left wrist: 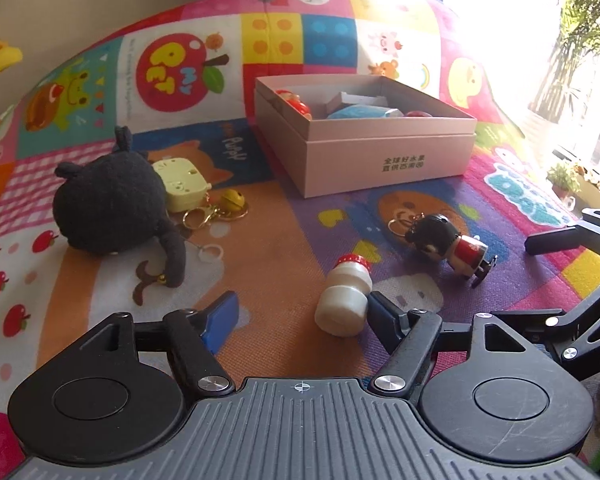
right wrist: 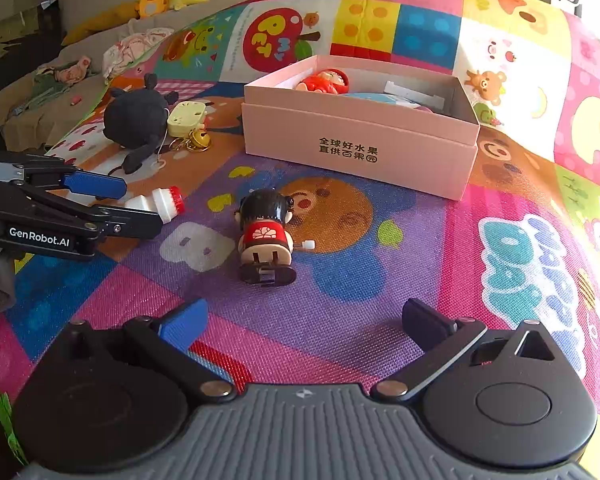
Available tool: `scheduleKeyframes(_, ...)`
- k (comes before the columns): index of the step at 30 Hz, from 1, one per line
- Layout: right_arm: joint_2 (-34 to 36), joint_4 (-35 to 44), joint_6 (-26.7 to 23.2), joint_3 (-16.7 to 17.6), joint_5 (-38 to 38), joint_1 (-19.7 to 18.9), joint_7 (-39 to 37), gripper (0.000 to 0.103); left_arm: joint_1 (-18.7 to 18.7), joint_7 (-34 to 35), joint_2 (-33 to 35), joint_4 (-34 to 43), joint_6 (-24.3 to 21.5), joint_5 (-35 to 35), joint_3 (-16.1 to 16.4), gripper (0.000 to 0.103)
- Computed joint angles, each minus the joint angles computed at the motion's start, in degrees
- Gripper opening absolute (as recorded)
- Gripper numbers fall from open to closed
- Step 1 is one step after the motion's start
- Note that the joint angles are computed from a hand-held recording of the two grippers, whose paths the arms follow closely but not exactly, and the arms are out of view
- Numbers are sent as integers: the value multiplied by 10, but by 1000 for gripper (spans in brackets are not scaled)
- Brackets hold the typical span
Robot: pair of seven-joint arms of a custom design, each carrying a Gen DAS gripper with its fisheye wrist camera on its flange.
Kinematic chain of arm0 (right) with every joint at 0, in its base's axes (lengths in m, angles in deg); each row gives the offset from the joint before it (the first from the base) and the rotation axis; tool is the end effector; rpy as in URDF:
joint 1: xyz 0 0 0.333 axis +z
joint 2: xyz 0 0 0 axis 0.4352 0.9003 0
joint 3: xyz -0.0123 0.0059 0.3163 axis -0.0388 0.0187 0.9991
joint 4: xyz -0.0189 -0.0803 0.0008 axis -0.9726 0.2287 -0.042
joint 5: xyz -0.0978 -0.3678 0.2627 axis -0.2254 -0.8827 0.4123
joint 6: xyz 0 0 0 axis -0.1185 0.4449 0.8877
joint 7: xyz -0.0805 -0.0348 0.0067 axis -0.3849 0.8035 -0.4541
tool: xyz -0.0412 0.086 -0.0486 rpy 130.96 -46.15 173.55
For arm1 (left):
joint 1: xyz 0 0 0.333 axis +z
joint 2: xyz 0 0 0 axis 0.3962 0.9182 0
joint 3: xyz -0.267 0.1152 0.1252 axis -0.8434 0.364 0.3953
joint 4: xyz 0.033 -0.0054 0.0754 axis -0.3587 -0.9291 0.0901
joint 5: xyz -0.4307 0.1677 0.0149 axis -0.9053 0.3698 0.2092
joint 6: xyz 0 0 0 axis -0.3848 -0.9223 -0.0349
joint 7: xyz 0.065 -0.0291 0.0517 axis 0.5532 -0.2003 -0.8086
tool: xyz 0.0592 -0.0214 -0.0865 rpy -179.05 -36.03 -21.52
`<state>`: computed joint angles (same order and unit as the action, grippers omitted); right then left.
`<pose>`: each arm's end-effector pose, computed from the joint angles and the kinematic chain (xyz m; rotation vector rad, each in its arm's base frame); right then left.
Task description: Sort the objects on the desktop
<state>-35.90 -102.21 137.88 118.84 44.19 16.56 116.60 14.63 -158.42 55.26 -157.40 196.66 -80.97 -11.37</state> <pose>0.3463 0.2042 0.3054 -1.6391 1.8826 -0.7816 0.4888 -0.0894 0.3049 -0.9670 2.4303 -1.1186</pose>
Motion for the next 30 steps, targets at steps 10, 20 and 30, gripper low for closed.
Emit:
scheduleKeyframes(10, 6, -7, 32, -19, 26, 8, -56, 103, 17, -27, 17, 20, 33, -16, 1, 90)
scheduleKeyframes(20, -37, 31, -120, 78, -3, -59, -3, 103, 15, -32, 1, -2, -24, 6, 7, 96)
scheduleKeyframes(30, -37, 11, -34, -9, -53, -21, 58, 103, 19, -25, 2, -2, -34, -7, 9, 97)
